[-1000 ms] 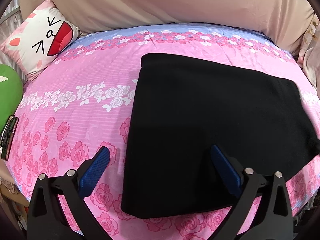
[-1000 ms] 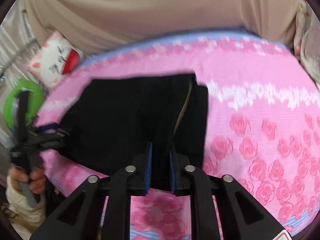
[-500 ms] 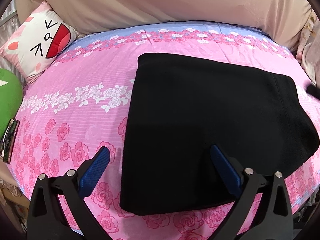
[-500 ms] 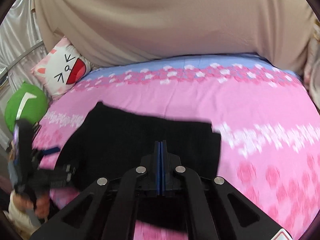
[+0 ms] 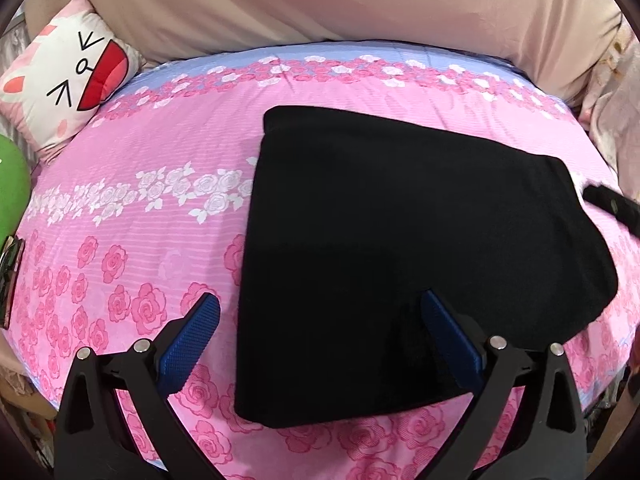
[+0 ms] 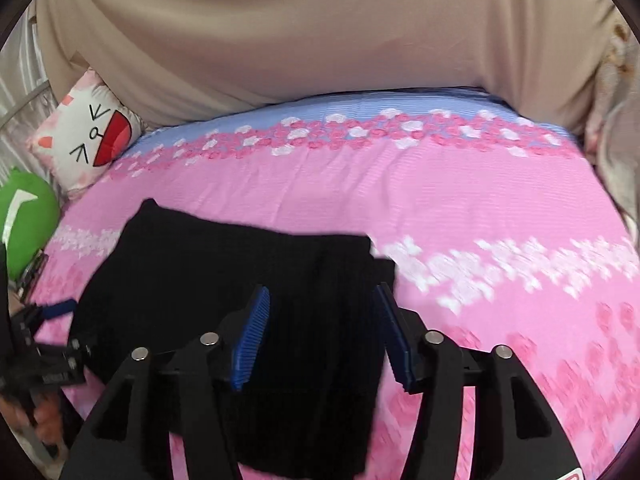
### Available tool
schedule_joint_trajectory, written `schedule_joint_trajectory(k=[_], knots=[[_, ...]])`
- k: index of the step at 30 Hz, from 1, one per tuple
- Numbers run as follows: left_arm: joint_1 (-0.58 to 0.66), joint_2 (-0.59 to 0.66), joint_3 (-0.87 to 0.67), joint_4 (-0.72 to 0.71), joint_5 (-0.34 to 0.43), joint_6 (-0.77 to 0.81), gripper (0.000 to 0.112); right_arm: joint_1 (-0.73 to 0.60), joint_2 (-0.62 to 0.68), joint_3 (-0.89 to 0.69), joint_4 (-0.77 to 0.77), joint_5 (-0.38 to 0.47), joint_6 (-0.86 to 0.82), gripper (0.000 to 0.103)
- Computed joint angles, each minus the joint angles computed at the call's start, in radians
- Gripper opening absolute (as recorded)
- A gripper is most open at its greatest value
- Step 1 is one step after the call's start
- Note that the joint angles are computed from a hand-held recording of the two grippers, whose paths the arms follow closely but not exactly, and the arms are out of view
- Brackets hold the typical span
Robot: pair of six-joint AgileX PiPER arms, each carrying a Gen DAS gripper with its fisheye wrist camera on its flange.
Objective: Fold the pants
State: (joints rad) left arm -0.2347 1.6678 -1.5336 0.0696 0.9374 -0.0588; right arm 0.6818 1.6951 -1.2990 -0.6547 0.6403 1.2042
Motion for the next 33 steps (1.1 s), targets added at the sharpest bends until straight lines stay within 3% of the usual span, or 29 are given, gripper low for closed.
schedule_joint_trajectory(k=[7,11,13,16,17,19,21,23,27,33], knots=[[-0.022,0.019,-0.006,0.016,0.004,-0.010,0.098,0.078,-0.126,0.163,-0.072,-0.022,0.190,0.050],[-0.021,0.017,0.001,0.018,-0.001,-0.009,0.098,0.128,-0.104,0.147,-0.034,-0.041,0.123,0.045],[-0.016,0.015,0.008,0.009,-0.006,-0.007,0.098,0.133,-0.037,0.124,-0.017,0.013,0.100,0.045],[-0.011,0.015,0.012,0.003,-0.007,-0.008,0.098,0.100,-0.050,0.184,0.001,-0.083,0.150,0.046],[-0.009,0.011,0.013,0.000,-0.003,-0.007,0.098,0.099,-0.066,0.177,0.021,-0.070,0.134,0.046],[0.003,0.000,0.013,-0.030,0.011,0.018,0.098,0.106,-0.088,0.176,0.001,-0.045,0.161,0.048],[0.019,-0.010,0.018,-0.075,0.022,0.052,0.098,0.085,-0.121,0.211,0.017,-0.077,0.170,0.061],[0.041,-0.015,0.024,-0.132,0.043,0.091,0.098,0.056,-0.133,0.237,0.064,-0.102,0.150,0.061],[0.066,-0.020,0.041,-0.181,0.065,0.122,0.098,-0.004,-0.160,0.323,0.188,-0.247,0.098,0.062],[0.107,-0.035,0.018,-0.262,0.108,0.175,0.098,-0.002,-0.177,0.325,0.212,-0.247,0.083,0.067]])
